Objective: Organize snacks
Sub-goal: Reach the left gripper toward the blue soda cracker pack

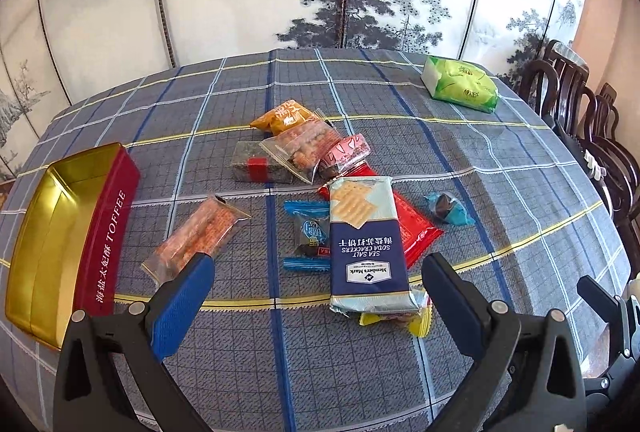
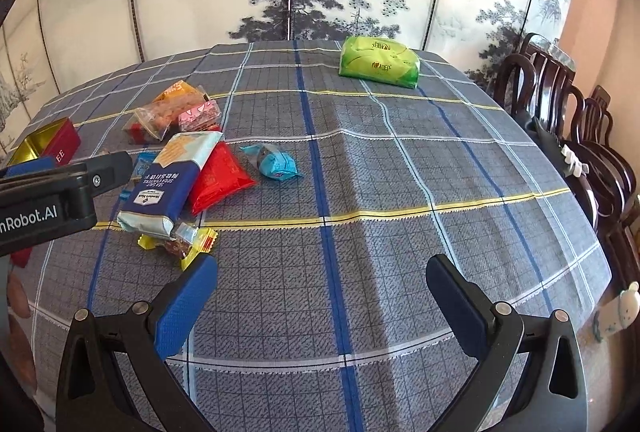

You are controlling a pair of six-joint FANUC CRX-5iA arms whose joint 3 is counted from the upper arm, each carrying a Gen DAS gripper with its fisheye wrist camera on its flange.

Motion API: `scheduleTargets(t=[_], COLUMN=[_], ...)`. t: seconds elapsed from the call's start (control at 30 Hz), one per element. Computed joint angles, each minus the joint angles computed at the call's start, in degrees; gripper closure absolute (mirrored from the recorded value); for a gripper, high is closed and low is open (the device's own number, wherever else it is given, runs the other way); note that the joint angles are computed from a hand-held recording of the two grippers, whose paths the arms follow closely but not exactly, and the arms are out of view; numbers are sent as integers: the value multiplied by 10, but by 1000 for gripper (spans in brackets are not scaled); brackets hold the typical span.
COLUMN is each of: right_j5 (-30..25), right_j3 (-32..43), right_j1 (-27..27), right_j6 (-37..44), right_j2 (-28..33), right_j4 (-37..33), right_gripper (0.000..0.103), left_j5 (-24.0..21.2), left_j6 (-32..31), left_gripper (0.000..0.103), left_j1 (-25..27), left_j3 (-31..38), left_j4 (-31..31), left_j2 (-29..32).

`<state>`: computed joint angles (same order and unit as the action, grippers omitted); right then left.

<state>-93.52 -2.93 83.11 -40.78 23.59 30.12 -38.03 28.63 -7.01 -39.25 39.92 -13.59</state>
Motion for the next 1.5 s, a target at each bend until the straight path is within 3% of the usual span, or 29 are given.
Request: scheduleTargets(t=[0.67,1.13,1.5], right_j5=[5,-39,-23], right_j3=[-4,-28,-29], right_j1=[9,93,94], right_j6=[-12,-143,-134], right_j2=[-1,-33,-32], right_j4=[-23,-76,-81], right_gripper=[0,0,0], left_j5=[22,54,64], left_j6=[42,77,108], left_gripper=[0,1,1], left_j1=[-23,-47,-63], left_j3=[15,17,32], left_j4=[-36,-72,-99], left_j2=[23,39,61])
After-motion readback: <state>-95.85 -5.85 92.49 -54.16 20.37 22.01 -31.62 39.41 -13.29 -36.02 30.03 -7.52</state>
